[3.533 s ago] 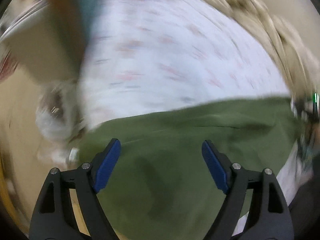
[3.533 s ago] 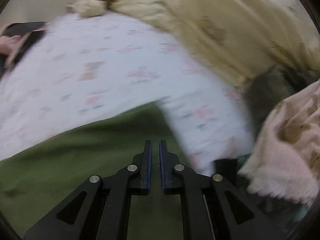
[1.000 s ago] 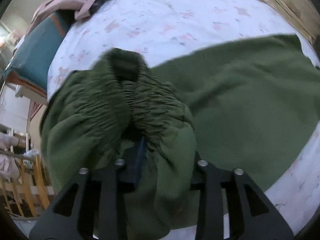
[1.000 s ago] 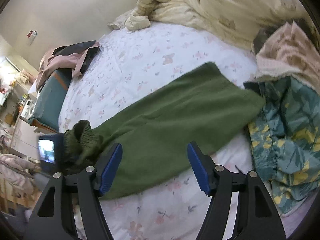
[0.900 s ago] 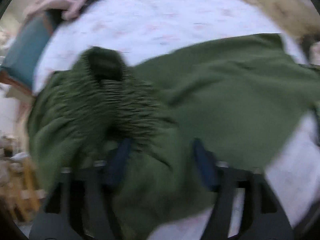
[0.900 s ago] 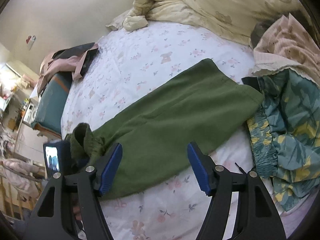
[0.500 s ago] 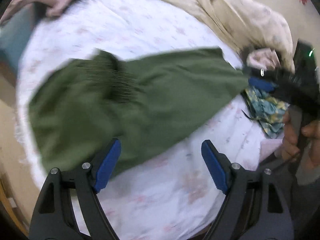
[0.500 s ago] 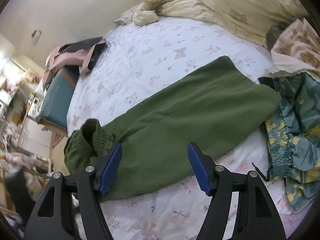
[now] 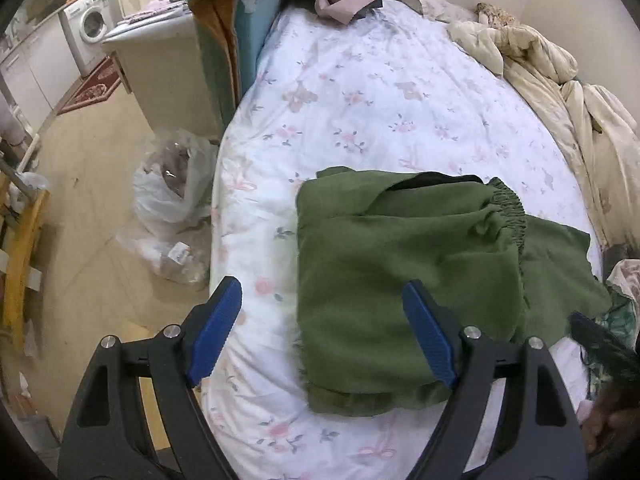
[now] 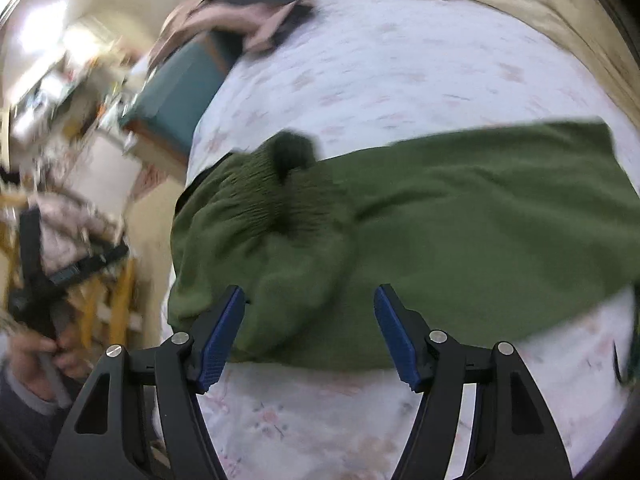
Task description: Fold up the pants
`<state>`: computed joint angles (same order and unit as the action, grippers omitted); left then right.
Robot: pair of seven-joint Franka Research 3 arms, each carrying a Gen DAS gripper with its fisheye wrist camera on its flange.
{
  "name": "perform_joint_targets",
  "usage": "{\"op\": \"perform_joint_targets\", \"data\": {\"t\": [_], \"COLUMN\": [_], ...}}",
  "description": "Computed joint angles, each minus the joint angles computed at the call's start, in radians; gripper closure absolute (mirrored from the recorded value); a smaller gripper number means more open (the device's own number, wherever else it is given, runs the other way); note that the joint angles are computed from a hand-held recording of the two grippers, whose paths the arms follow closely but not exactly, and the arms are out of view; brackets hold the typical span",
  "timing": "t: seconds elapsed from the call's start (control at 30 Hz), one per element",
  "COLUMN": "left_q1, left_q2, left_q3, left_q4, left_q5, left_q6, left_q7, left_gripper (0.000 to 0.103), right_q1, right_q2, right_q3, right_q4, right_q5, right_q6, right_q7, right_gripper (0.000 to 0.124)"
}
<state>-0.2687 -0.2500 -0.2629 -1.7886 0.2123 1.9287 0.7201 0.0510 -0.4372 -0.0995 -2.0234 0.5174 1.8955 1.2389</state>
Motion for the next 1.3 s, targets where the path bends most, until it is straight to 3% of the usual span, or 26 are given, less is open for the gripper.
{"op": "perform_joint_targets", "data": {"t": [0.13, 0.23, 0.27, 0.37, 0.53, 0.63, 0.7, 0.8, 0.83, 0.97, 1.03, 1.07, 1.1, 1.17, 1.27, 1.3], "left_q1": [-0.002, 0.003, 0.002, -0.001, -0.006, -0.004, -0.004, -0.003, -0.002, -0.003, -0.002, -0.001, -0.001, -0.003, -0.001, 0.0], "left_q2": [-0.023, -0.02, -0.019, -0.009, -0.015, -0.011, -0.004, -0.001, -0.003, -0.005, -0.001, 0.004, 0.007, 0.01, 0.01, 0.015], "left_q3": [0.022, 0.023, 0.024, 0.015, 0.023, 0.021, 0.017, 0.017, 0.017, 0.017, 0.012, 0.007, 0.004, 0.005, 0.009, 0.007], "left_q4": [-0.021, -0.02, -0.022, -0.005, -0.005, 0.0, 0.007, 0.012, 0.011, 0.004, 0.006, 0.012, 0.015, 0.015, 0.006, 0.011], "left_q5": [-0.052, -0.067, -0.072, -0.067, -0.112, -0.116, -0.11, -0.116, -0.115, -0.116, -0.1, -0.08, -0.07, -0.066, -0.063, -0.058], "left_q6": [0.017, 0.028, 0.037, 0.048, 0.093, 0.109, 0.107, 0.096, 0.094, 0.098, 0.092, 0.079, 0.071, 0.057, 0.037, 0.026], "left_q7": [0.037, 0.038, 0.043, 0.058, 0.06, 0.054, 0.051, 0.043, 0.034, 0.025, 0.027, 0.027, 0.026, 0.031, 0.025, 0.023], "left_gripper": [0.023, 0.023, 0.023, 0.023, 0.023, 0.023, 0.023, 0.023, 0.023, 0.023, 0.023, 0.023, 0.023, 0.023, 0.023, 0.023], "right_q1": [0.014, 0.058, 0.064, 0.083, 0.067, 0.006, -0.057, -0.118, -0.133, -0.045, -0.012, -0.002, -0.001, 0.002, 0.019, 0.024], "right_q2": [0.053, 0.113, 0.134, 0.156, 0.016, -0.065, -0.082, -0.046, -0.061, -0.089, -0.075, -0.062, -0.051, -0.028, 0.05, 0.071], "right_q3": [0.115, 0.122, 0.135, 0.128, 0.054, 0.003, -0.004, -0.019, -0.014, -0.035, -0.02, -0.002, 0.019, 0.053, 0.058, 0.059], "right_q4": [-0.018, 0.014, 0.025, 0.036, -0.065, -0.15, -0.198, -0.201, -0.211, -0.172, -0.132, -0.113, -0.103, -0.092, -0.04, -0.023], "right_q5": [-0.151, -0.177, -0.221, -0.259, -0.128, -0.05, -0.082, -0.133, -0.145, -0.046, -0.032, -0.042, -0.058, -0.099, -0.123, -0.121], "right_q6": [0.132, 0.137, 0.134, 0.127, 0.231, 0.258, 0.241, 0.126, 0.139, 0.176, 0.167, 0.171, 0.193, 0.236, 0.218, 0.204], "right_q7": [0.083, 0.078, 0.084, 0.068, 0.067, 0.161, 0.254, 0.365, 0.384, 0.205, 0.144, 0.129, 0.129, 0.133, 0.129, 0.138], "right_gripper": [0.06, 0.071, 0.076, 0.114, 0.114, 0.114, 0.109, 0.109, 0.109, 0.108, 0.083, 0.053, 0.048, 0.051, 0.061, 0.074]}}
